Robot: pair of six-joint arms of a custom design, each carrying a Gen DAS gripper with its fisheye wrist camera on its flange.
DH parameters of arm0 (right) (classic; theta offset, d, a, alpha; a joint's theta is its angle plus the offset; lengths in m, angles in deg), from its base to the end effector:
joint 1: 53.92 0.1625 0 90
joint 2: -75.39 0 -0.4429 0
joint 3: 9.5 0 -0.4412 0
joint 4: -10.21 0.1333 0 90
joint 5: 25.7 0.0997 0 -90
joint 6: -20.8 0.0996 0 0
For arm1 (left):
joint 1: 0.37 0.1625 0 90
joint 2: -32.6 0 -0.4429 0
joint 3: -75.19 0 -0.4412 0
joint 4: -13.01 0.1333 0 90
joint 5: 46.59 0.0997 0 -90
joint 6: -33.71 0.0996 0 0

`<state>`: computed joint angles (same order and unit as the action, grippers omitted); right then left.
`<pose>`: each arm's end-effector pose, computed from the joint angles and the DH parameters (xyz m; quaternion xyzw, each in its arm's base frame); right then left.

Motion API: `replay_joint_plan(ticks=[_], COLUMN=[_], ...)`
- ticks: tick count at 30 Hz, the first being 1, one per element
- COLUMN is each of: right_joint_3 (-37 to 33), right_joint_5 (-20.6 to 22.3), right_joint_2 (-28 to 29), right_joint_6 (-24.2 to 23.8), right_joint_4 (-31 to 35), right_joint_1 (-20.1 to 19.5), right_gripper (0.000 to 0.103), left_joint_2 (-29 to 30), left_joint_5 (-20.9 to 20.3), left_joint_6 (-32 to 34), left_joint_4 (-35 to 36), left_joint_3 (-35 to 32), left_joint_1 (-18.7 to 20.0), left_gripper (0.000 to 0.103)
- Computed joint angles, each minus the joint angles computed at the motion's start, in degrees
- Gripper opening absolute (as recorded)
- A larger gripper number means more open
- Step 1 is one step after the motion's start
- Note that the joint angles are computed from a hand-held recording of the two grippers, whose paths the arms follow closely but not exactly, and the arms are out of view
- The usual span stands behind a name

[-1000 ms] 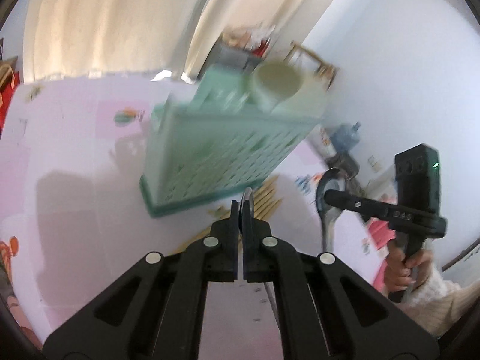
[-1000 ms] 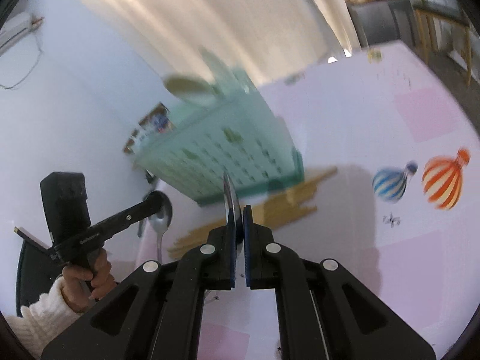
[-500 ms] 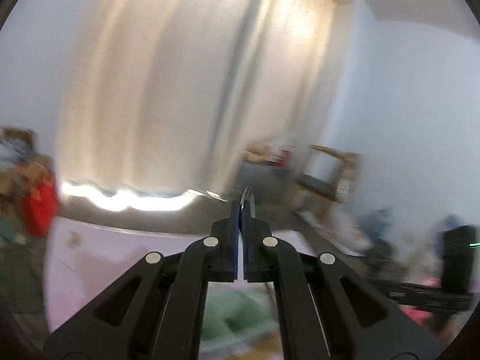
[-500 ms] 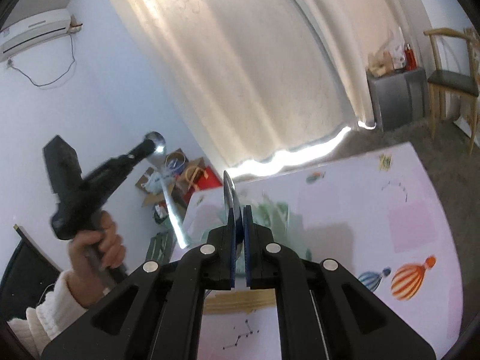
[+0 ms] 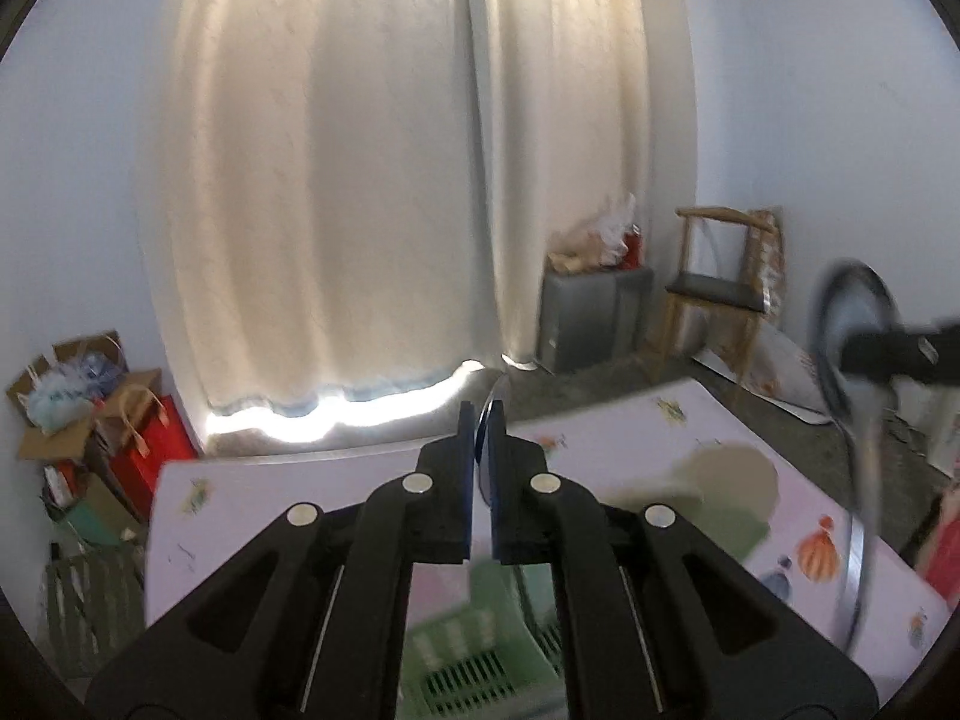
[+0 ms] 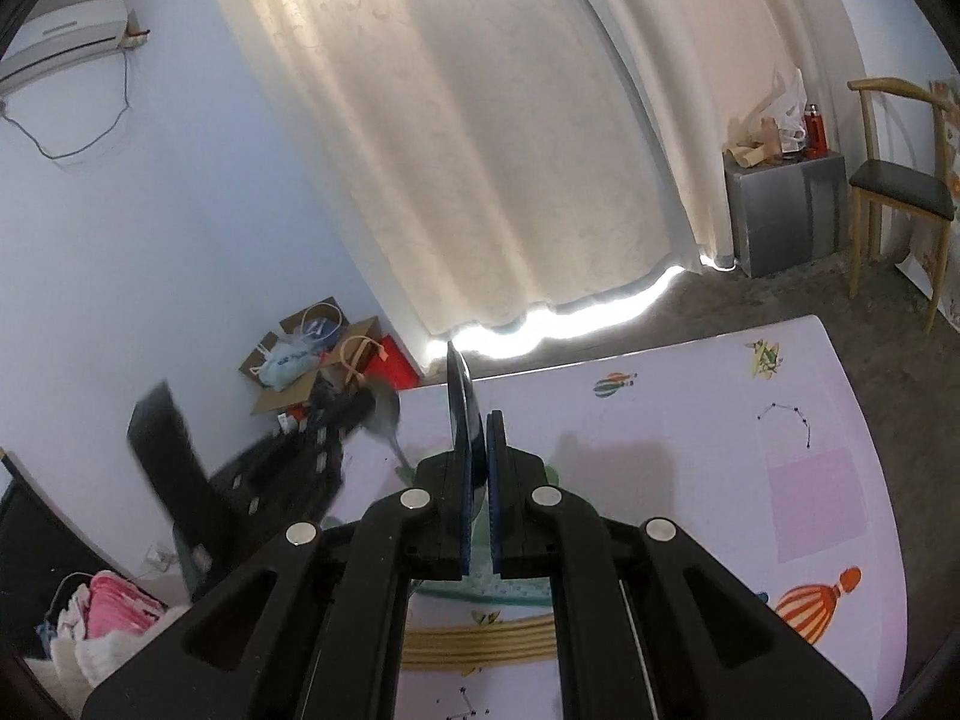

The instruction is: Organize utensils

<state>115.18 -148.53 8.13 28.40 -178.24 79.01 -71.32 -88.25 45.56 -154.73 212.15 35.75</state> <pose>0.4251 -0.3406 0.2015 0.1783 -0.8861 0.4170 0.0959 -0.1851 -0.3922 0.3749 0.3271 0.7932 -0.4597 0.2291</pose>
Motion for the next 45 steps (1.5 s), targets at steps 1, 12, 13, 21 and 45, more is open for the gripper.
replay_joint_plan(ticks=[1,12,13,21,45], right_joint_3=[-0.4,-8.4,-9.4,-16.0,-5.6], right_joint_5=[-0.2,-5.3,-6.8,-17.6,-9.9], right_joint_2=[0.5,8.8,10.2,22.1,16.0], right_joint_6=[0.0,-8.0,-9.9,-30.0,-15.1], right_joint_4=[-0.5,-6.7,-7.9,-22.9,-11.1], right_joint_1=[-0.1,0.8,1.3,4.9,6.1], right_gripper=[0.005,0.005,0.005,0.005,0.056], left_joint_2=[-1.2,-17.5,-19.3,-25.1,-37.5], left_joint_5=[-0.6,-0.8,-0.6,1.8,0.7], left_joint_6=[-0.9,-12.1,-13.3,-18.4,-43.1], left_joint_4=[2.0,18.0,20.3,30.1,70.6], left_joint_3=[0.0,1.7,1.8,1.8,-0.3], left_joint_1=[0.1,-3.3,-3.8,-6.3,-12.4], left_gripper=[0.009,0.021,0.021,0.021,0.036])
